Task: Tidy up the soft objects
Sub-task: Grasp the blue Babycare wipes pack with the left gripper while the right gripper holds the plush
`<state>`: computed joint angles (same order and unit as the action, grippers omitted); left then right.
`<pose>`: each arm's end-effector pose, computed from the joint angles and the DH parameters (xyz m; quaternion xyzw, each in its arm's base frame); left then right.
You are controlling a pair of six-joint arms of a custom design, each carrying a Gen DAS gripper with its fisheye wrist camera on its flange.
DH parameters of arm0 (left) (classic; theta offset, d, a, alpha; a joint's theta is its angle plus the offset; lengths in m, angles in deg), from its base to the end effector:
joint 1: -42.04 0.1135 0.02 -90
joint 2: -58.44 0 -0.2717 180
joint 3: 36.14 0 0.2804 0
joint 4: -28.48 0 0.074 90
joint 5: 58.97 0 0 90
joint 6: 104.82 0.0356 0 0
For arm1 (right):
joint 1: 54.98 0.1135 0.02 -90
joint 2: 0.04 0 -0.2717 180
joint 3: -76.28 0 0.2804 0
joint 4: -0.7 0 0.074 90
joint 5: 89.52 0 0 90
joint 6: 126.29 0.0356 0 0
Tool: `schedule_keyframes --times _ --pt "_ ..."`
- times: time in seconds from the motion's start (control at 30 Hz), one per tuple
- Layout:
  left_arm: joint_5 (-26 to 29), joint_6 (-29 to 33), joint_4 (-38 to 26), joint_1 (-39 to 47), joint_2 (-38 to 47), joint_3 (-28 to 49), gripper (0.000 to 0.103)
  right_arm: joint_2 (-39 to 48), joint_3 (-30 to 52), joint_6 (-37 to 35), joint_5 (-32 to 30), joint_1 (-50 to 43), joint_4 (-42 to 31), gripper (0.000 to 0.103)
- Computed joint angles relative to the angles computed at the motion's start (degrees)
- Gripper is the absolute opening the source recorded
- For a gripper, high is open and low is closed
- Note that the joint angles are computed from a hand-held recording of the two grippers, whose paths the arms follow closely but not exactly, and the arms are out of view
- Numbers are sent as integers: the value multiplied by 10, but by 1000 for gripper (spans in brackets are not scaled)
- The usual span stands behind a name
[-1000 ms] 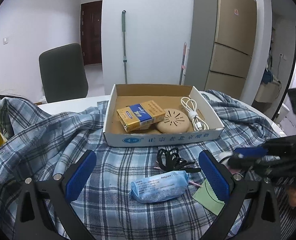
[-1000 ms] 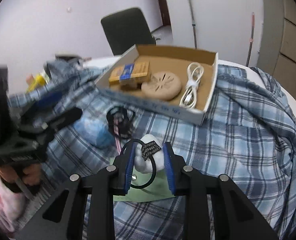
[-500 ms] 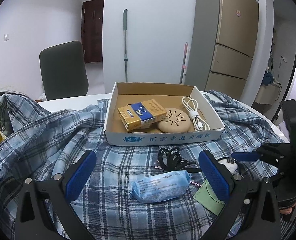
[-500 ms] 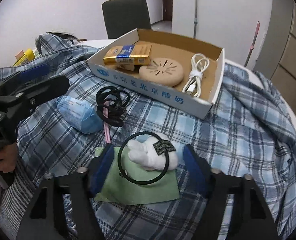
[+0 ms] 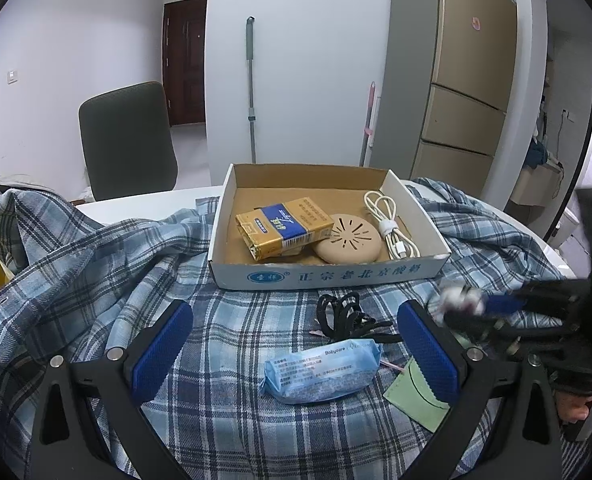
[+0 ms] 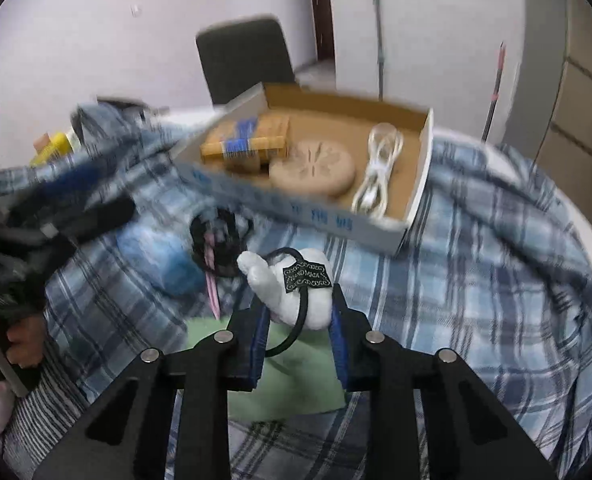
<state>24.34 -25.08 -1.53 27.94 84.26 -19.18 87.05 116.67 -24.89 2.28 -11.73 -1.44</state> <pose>0.1345 -0.0295 0.1200 0.0050 0.9009 -0.0394 0.4322 0.1979 0.1846 0.0983 -0.2515 0.9017 0.1483 0.3190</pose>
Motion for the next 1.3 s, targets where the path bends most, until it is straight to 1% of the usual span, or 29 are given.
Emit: schedule_keyframes --times 0.07,0.13,0.17,0.27,0.33,0.4,0.5,0.57,0.63,0.67,0.7,0.73,0.77,0.8,0.93,1.07,1.2,1.3 --pt "-1 2 1 -5 25 8 103 -28 -21 1 22 7 24 27" --pt "0 5 11 -16 64 15 103 -38 -28 4 37 13 41 27" --pt "-4 7 15 -22 81 18 103 -38 -27 2 35 12 41 27" --pt "-12 17 41 -43 169 33 103 -30 -19 3 30 9 29 27" --pt "-14 15 61 -50 228 41 103 -18 -13 3 21 6 26 27" --pt "-10 15 78 -42 268 47 103 -16 -11 3 20 3 26 27" --pt "19 23 92 -12 289 51 103 -19 -16 4 20 3 27 27" --pt "27 24 102 -7 304 53 102 -12 -13 7 19 2 25 27" --pt "31 27 103 -9 310 54 94 -6 -11 10 16 -1 22 27" --pt "28 26 102 -13 311 55 92 -4 -9 10 13 -3 22 27" --pt "24 24 101 -18 312 55 86 -3 -9 10 10 -5 22 27" --pt "24 25 103 -18 319 58 78 -3 -8 10 9 -5 22 27" --pt "27 25 106 -17 325 59 74 -2 -8 10 10 -4 22 27" --pt "28 25 106 -16 326 60 73 -3 -8 10 11 -3 22 27" --pt "30 24 105 -13 306 53 72 -4 -8 8 13 1 21 27" --pt "15 23 80 -24 231 37 72 -13 -14 8 13 1 29 27" --pt "-13 25 24 -44 69 10 72 -41 -38 9 24 8 63 27" --pt "-31 26 -29 -53 -72 -9 72 -78 -72 7 50 22 112 27"
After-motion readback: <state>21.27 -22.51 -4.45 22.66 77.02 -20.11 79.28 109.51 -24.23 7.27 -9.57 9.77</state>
